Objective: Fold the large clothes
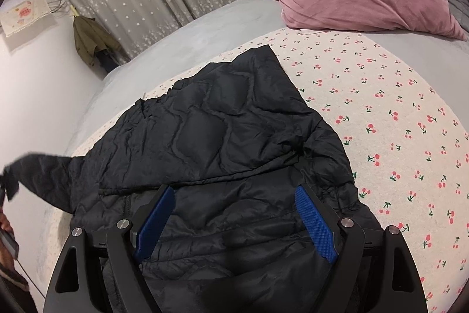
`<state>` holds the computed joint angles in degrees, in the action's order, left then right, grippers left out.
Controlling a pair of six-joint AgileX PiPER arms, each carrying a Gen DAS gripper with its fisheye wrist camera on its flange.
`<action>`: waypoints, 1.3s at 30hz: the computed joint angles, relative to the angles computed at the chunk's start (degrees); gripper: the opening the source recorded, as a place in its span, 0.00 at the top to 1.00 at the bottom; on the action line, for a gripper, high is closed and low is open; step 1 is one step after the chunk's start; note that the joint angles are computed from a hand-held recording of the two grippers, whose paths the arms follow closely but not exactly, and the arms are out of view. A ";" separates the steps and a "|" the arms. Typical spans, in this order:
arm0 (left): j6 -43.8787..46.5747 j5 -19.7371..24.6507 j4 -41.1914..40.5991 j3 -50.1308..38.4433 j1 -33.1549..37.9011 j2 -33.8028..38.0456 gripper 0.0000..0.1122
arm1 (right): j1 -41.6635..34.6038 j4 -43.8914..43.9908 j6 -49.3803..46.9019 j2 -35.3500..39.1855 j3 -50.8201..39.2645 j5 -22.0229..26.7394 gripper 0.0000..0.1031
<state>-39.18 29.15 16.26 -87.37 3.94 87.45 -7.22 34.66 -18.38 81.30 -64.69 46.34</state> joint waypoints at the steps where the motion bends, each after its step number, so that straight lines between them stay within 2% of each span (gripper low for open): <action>1: -0.86 0.66 1.41 -1.92 -2.19 1.29 0.97 | -0.03 0.12 -0.04 0.10 -0.01 0.00 0.17; 6: 3.80 2.70 -3.68 -9.74 -8.17 8.03 0.97 | 0.04 -0.02 -0.04 0.50 -0.06 -0.10 0.17; 10: 5.22 1.93 -5.33 -12.23 -13.22 13.65 0.97 | -0.86 2.86 -2.57 0.81 0.34 0.14 0.17; 11: 7.93 1.79 -8.13 -12.01 -13.80 14.41 0.97 | -1.08 3.79 -3.43 0.83 0.48 0.22 0.17; 13: 18.65 1.16 -18.79 -12.01 -13.91 17.03 0.97 | -1.26 4.86 -4.48 0.85 0.67 0.16 0.17; 14: 24.38 3.94 -24.51 -14.07 -14.07 19.45 0.95 | -1.39 5.52 -5.21 0.86 0.79 0.12 0.17; 16: 34.83 14.74 -32.84 -21.40 -13.97 26.46 0.87 | -1.75 6.78 -6.56 1.01 0.94 0.32 0.17; 17: 37.26 19.86 -33.57 -24.61 -13.88 28.99 0.83 | -2.01 7.78 -7.40 1.13 1.11 0.49 0.17; 18: 38.35 23.15 -33.13 -26.03 -14.13 30.46 0.78 | -2.35 8.96 -8.28 1.44 1.23 0.82 0.17; 19: 38.98 24.24 -32.33 -25.15 -14.61 30.50 0.77 | -2.42 9.62 -8.55 1.61 1.37 1.00 0.17; 20: 39.97 23.03 -32.02 -22.07 -14.66 28.89 0.76 | -2.68 10.45 -9.04 1.88 1.44 1.33 0.17; 22: 43.99 18.78 -35.60 -14.43 -12.93 24.17 0.65 | -3.20 12.26 -10.07 2.44 1.47 2.23 0.17; 23: 44.68 17.53 -36.68 -12.26 -12.20 22.43 0.53 | -3.51 13.27 -10.72 2.68 1.41 2.91 0.17; 24: 45.12 15.51 -37.17 -9.29 -11.37 20.33 0.48 | -3.71 14.23 -11.31 2.85 1.36 3.57 0.17; 26: 44.45 13.40 -35.53 -6.52 -9.43 17.61 0.48 | -4.30 17.46 -13.49 3.23 1.07 6.16 0.17; 30: 41.35 12.06 -30.83 -3.25 -4.61 14.60 0.48 | -3.08 25.34 -17.78 5.64 -1.01 11.39 0.17; 32: 38.19 10.00 -27.90 -1.12 -3.27 13.48 0.48 | -0.13 26.29 -16.67 7.89 -3.47 11.00 0.17; 35: 37.33 5.62 -28.76 2.64 -0.89 12.59 0.48 | 6.13 24.34 -12.76 13.16 -9.33 7.87 0.18; 39: 35.03 0.76 -29.28 5.24 -0.03 13.77 0.48 | 13.03 19.76 -3.86 23.58 -19.72 4.60 0.29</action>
<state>-4.15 29.91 -13.02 -82.13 3.91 101.22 5.81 54.42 -22.24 104.87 -84.41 50.94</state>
